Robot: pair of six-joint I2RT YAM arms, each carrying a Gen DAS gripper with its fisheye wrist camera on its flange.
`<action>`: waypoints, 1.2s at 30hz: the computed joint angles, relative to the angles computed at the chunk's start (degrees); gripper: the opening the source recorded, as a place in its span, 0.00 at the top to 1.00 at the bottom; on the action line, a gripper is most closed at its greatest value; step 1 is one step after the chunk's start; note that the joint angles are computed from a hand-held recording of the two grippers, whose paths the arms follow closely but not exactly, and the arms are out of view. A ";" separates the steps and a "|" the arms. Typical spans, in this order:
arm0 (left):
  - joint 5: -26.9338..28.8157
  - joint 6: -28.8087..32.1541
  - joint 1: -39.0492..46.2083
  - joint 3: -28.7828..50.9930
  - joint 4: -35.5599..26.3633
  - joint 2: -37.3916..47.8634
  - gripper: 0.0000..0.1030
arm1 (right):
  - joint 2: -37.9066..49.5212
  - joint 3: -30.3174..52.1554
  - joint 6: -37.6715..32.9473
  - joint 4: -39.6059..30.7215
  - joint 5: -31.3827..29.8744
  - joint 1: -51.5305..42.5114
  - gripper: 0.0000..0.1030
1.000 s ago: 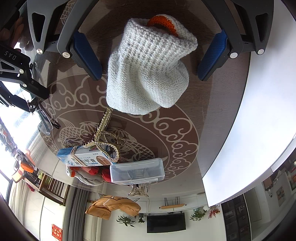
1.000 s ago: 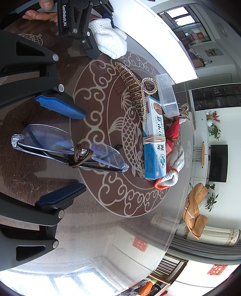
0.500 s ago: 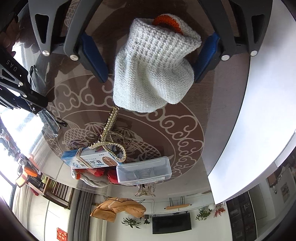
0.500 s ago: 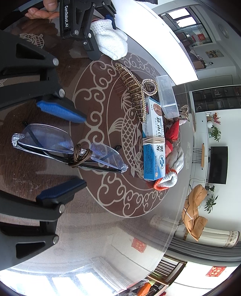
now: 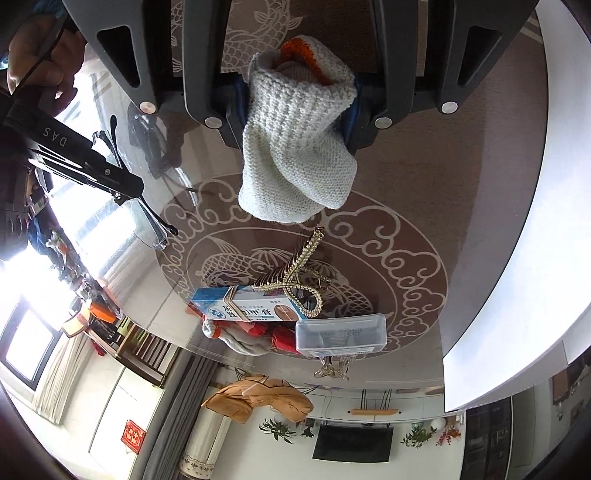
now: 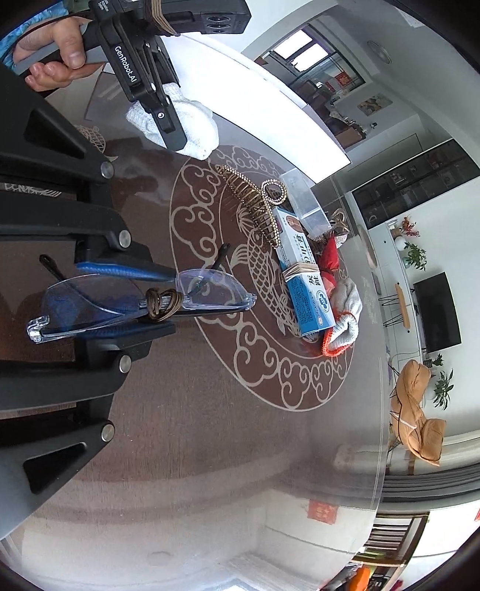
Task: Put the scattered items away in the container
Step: 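Carry the glove and eyeglasses over the cardboard box and open both grippers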
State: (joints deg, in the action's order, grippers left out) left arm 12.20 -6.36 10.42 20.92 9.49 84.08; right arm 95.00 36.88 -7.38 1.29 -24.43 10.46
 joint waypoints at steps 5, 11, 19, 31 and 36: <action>0.87 0.54 0.28 -0.89 -1.66 -2.13 0.61 | -3.62 -1.99 1.94 0.29 -0.37 2.25 0.78; 2.26 0.30 1.68 -2.39 -2.67 -4.23 0.62 | -3.84 -3.50 2.58 1.14 0.35 4.96 0.78; 2.54 -0.73 0.20 -3.24 -3.23 -5.13 0.62 | -5.23 -5.28 2.84 1.77 -0.11 5.31 0.78; 16.67 9.29 20.63 3.47 -29.60 -27.65 0.61 | -12.99 0.69 7.07 -4.47 0.83 16.48 0.78; 26.64 28.85 50.01 15.86 -42.70 -20.31 0.61 | -11.42 12.62 12.84 -6.96 2.29 31.04 0.78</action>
